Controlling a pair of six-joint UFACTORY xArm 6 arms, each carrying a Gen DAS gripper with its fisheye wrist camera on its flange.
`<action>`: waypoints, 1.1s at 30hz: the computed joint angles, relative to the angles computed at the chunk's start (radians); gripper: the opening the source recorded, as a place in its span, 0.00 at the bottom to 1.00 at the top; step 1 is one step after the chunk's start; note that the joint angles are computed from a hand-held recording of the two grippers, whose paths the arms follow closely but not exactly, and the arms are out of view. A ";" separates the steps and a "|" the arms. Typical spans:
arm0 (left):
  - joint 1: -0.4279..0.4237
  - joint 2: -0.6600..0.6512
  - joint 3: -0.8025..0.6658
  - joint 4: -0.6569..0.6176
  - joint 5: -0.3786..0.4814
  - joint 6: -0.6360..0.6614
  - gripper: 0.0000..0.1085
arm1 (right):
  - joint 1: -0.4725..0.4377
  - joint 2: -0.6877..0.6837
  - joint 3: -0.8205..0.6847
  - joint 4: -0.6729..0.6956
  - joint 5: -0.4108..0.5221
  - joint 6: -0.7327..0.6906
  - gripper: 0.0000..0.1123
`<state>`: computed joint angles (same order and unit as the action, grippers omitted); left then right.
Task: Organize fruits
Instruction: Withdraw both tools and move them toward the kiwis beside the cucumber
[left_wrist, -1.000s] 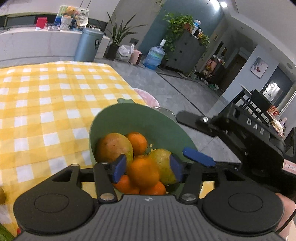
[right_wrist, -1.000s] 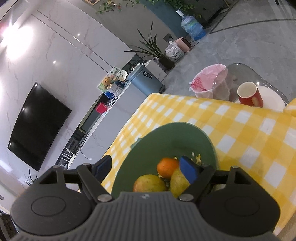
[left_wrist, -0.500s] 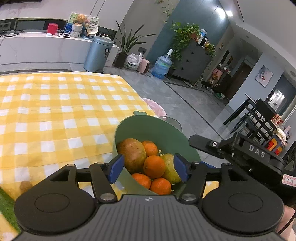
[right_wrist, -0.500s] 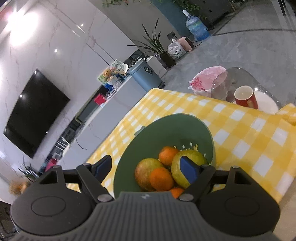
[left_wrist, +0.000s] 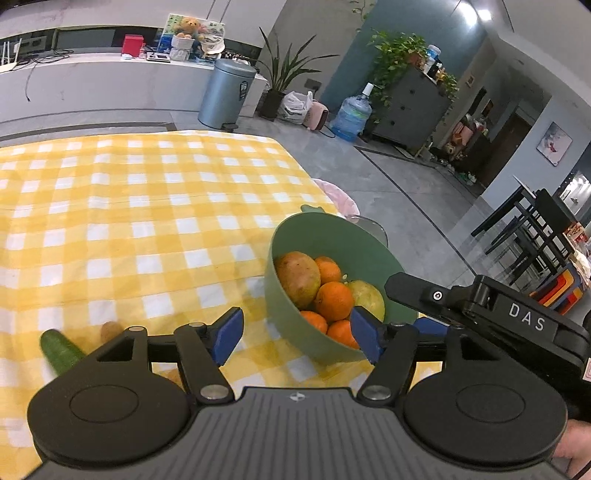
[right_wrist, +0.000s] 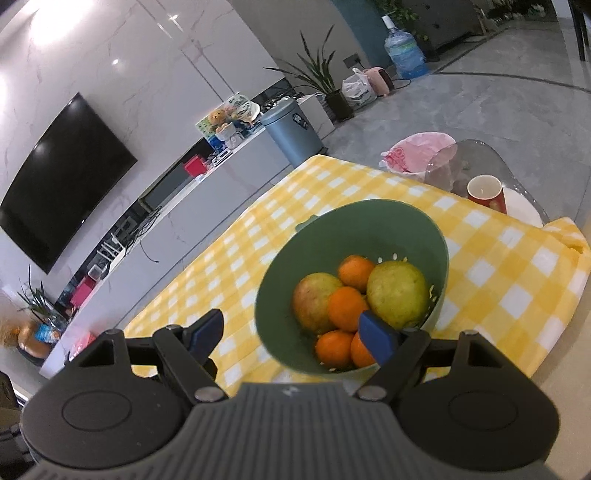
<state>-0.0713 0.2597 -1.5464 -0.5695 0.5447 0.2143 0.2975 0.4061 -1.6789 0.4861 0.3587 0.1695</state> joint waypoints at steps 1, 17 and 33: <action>0.002 -0.009 0.008 0.011 0.004 -0.006 0.72 | 0.002 -0.004 0.003 -0.009 0.004 0.004 0.69; 0.092 -0.166 0.155 0.260 0.086 -0.236 0.72 | 0.088 -0.063 0.024 -0.039 0.101 -0.027 0.56; 0.234 -0.274 0.353 0.252 0.091 -0.329 0.72 | 0.176 0.029 -0.068 -0.282 0.227 0.176 0.36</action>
<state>0.1623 -0.0148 -1.1932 -0.3173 0.6354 -0.1147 0.4737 0.4355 -1.7466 0.2037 0.5861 0.3458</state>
